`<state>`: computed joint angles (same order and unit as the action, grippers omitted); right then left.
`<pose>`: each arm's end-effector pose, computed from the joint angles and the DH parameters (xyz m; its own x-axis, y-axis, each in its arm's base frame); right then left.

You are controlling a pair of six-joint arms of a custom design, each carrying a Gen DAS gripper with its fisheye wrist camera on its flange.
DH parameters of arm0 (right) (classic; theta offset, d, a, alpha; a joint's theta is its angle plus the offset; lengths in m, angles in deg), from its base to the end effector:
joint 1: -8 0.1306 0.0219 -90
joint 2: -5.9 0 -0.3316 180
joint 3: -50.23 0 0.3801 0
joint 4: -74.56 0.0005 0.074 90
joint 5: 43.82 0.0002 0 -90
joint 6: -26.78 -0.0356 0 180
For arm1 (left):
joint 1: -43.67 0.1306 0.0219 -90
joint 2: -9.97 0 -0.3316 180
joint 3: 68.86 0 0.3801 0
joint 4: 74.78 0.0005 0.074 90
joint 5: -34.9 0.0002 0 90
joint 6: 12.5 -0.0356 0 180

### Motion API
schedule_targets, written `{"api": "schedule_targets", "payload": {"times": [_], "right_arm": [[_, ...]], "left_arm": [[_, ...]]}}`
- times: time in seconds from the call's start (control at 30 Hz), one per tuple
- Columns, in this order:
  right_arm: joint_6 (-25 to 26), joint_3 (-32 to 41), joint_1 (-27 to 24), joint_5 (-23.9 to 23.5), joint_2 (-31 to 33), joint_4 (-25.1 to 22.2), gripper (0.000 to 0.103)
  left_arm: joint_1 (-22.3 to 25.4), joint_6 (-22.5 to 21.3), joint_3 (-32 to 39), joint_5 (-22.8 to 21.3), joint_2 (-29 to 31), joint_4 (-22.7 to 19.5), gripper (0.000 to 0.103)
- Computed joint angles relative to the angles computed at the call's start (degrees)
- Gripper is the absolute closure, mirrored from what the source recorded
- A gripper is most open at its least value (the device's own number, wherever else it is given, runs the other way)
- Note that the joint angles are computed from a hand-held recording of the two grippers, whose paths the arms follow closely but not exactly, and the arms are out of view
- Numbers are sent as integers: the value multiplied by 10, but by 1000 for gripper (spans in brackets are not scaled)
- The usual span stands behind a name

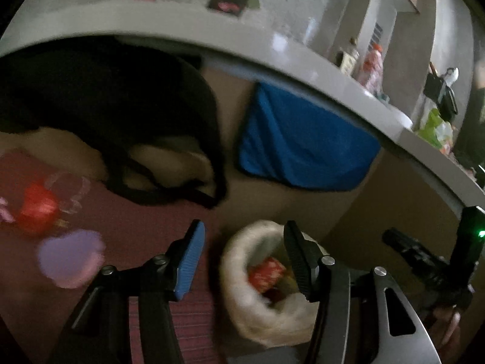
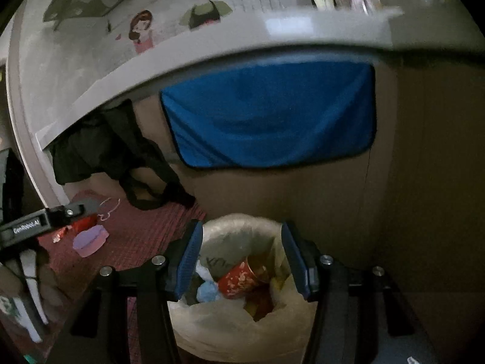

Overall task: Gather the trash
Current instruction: 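Open both grippers over the bin to drop the bag and cup, then move both grippers back to the red wrappers on the table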

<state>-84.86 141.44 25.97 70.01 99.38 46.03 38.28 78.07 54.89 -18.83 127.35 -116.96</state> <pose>0.4928 0.1442 0.3918 -0.4351 0.2135 -0.8747 0.2241 0.9666 0.1245 0.6305 -0.0811 0.4070 -0.5880 0.0474 -0.8075 0.5475 0.7581 -0.3542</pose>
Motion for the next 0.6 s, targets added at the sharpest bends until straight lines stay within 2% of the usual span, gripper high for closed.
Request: {"api": "schedule_targets", "payload": {"times": [0.13,0.23,0.37,0.53,0.6], "right_arm": [[6,35,31,17,10,2,50],[19,87,62,18,44,-5,50],[32,182,99,1,112,-20,50],[40,325,131,-36,223,-37,50],[40,409,141,-58,283,-70,50]], "left_arm": [[58,2,-14,-9,-23,18,48],[107,10,-15,-3,-28,28,48],[175,22,8,9,-14,21,48],[242,29,65,0,30,5,47],[263,29,96,0,56,-6,47]]}}
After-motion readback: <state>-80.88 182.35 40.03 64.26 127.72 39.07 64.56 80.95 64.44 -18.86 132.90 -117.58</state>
